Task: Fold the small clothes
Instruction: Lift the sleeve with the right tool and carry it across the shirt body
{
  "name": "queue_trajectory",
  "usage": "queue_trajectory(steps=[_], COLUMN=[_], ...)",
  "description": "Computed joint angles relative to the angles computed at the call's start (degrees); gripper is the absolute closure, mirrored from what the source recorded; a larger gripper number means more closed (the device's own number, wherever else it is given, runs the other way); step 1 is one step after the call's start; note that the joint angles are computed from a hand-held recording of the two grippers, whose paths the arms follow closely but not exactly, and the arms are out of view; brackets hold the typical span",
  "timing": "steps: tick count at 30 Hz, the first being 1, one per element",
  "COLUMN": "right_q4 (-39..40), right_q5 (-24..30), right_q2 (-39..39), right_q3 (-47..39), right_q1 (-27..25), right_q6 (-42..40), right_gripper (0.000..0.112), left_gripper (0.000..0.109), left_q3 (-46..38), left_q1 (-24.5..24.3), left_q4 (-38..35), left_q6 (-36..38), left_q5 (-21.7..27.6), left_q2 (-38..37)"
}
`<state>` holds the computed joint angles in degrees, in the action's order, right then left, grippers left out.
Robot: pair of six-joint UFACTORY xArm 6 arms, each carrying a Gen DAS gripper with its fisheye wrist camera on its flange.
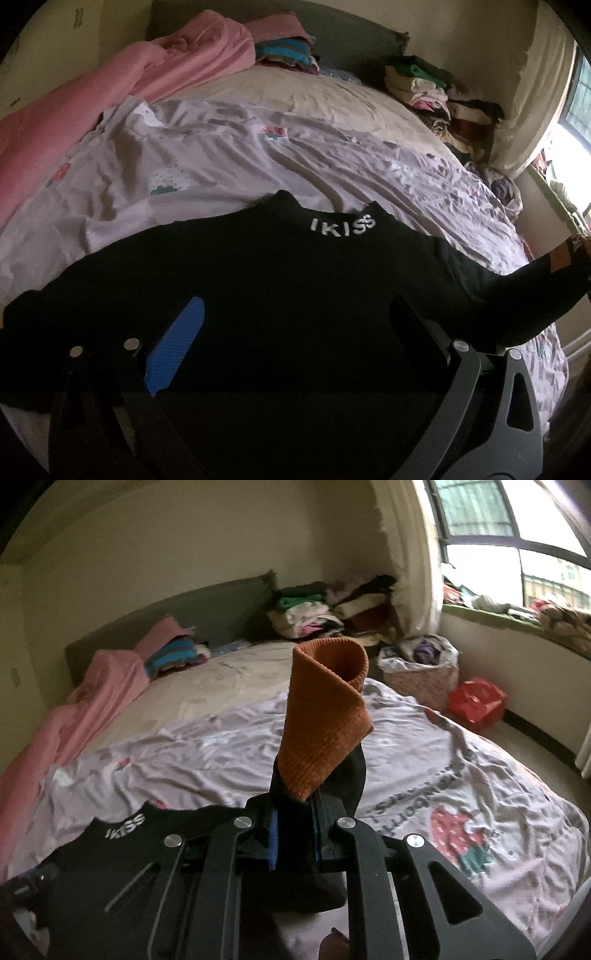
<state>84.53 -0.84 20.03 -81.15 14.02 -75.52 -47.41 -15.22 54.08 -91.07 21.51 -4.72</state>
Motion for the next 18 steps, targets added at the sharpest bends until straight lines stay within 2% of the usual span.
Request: queue_trajectory(steps=[7,14,18], right_q4=[5.23,5.87,5.60], right_q5=[0.36,1.92,3.00], right_q2=[-1.95,-2.80,-2.56], right_q3=[2.12,3.81,4.38], right_q1=[4.66,8.98,11.10], right_q6=[-8.99,-12.71,-13.96], right_gripper=[0.100,0.100,0.100], left_gripper=[0.014,0.014,0.014], left_q3=[4.03,7.54,9.53], left_q1=[2.76,5.70,7.92], left_q4=[0.85,0.04,0.71], left_q6=[-2.05,-2.51,-5.56], left_q5=[-1.96,-5.88,-9.18], left_q2=[-3.94,-6.41,-7.10])
